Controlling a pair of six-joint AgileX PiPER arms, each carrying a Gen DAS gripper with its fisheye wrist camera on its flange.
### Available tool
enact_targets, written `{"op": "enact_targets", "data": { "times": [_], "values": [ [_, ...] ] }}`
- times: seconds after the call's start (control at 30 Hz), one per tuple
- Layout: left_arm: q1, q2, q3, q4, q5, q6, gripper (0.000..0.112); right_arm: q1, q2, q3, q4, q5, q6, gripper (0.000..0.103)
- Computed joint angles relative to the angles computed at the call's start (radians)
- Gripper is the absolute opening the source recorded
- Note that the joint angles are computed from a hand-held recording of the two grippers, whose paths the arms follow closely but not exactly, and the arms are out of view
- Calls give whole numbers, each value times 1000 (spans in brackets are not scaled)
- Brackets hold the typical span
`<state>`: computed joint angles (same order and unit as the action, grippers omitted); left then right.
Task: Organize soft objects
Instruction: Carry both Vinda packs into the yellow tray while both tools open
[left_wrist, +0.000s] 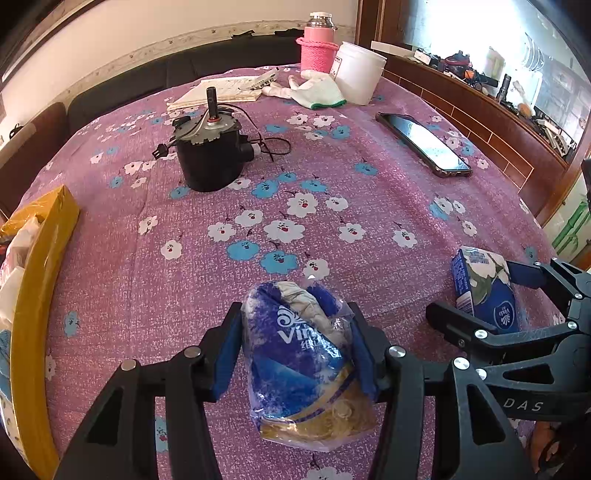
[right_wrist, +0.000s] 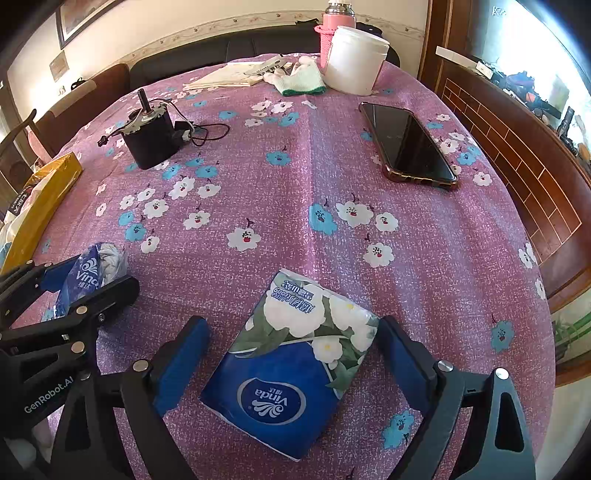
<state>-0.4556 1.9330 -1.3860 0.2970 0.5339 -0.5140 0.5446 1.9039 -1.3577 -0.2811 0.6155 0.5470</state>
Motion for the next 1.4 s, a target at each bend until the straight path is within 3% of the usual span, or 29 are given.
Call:
{"op": "enact_targets", "data": {
  "times": [0.57, 0.6, 0.7, 0.87, 1.07, 1.27, 1.4],
  "values": [
    [17, -6, 14, -38, -25, 24, 53, 4, 3, -3, -10, 10, 23, 97],
    [18, -8, 17, -40, -27, 24, 53, 6, -1, 2, -13, 10, 30, 95],
    [23, -13, 24, -54, -38, 31, 52, 21, -30, 28, -52, 5, 70, 67],
    [73, -61, 86, -237, -96, 183, 51, 17, -73, 62, -13, 15, 54, 62],
    [164, -227, 233, -506, -149, 412, 51, 28, -130, 95, 16, 2, 51, 61],
    [285, -440, 390, -691, -147, 592, 51, 107, -140, 25, 49, 5, 26, 61],
    [454, -581, 492, -818, -100, 745, 51, 176, -102, -73, 71, 20, -6, 61]
  ]
}}
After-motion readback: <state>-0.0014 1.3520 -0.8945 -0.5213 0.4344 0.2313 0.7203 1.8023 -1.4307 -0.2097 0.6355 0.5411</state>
